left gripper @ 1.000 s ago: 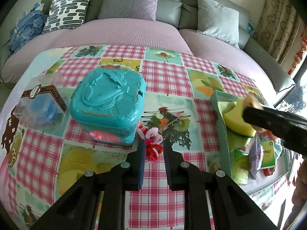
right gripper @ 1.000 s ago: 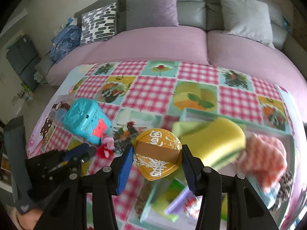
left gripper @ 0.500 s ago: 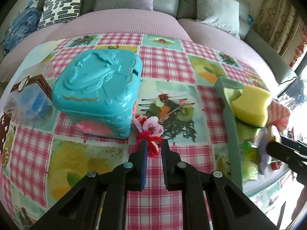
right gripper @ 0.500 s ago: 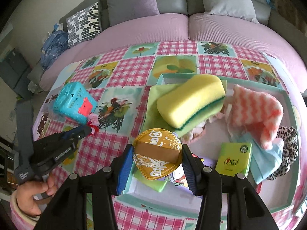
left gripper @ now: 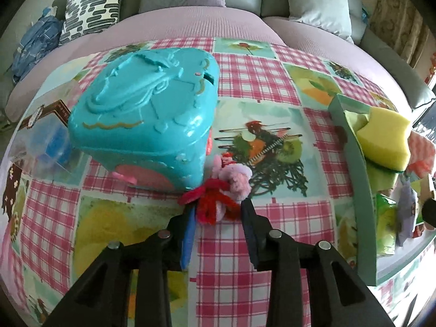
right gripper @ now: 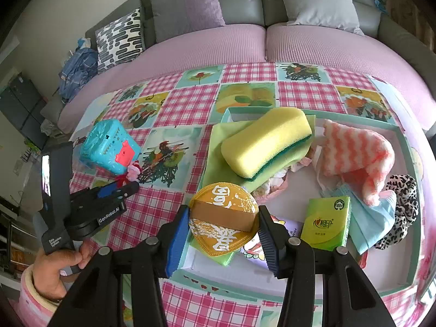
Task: Organize soft objects
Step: 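Lower orange packet and plush toy into the tray and open both tools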
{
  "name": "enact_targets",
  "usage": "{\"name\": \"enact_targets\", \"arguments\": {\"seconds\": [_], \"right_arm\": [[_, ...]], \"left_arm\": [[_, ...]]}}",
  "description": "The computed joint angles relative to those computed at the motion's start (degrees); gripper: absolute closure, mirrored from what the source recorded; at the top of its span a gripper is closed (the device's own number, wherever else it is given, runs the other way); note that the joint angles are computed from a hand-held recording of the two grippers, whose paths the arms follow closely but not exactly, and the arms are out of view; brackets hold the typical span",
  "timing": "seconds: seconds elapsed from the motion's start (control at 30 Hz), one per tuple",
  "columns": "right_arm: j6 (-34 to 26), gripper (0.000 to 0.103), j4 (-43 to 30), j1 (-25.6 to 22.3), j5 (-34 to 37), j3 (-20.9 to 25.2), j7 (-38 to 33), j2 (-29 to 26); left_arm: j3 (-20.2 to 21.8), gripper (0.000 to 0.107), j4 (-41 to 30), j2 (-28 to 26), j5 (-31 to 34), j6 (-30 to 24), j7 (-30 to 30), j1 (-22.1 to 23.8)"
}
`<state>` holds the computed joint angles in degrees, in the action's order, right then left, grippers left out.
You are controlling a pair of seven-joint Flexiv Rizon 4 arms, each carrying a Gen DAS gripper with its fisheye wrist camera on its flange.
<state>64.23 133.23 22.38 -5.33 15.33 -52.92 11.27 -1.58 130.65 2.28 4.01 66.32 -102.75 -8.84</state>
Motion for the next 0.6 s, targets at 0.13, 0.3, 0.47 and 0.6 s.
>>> {"name": "enact_targets", "arguments": {"seconds": [0.13, 0.3, 0.47, 0.6], "right_arm": [[0.32, 0.051, 0.30, -0.12, 0.04, 0.01, 0.17, 0.39], [0.93, 0.051, 1.31, -1.01, -0.82, 0.05, 1.34, 1.93], [0.88, 0.051, 3.03, -3.35, -3.13, 0.02, 4.21, 4.66], [-0.28, 0.051, 4.76, -5.64, -4.58, -0.38, 6.57, 7.23]], "left_arm": [[0.13, 0.086, 0.22, 0.06, -0.31, 0.41, 0.58, 0.07], [-0.15, 0.088, 1.07, 1.48, -3.10, 1.30, 2.96, -0.85], [-1.03, 0.088, 1.32, 3.50, -7.70, 4.47, 7.78, -3.26], [-1.78, 0.088, 0.87, 4.10, -11.60, 6.21, 12.62, -5.72]]}}
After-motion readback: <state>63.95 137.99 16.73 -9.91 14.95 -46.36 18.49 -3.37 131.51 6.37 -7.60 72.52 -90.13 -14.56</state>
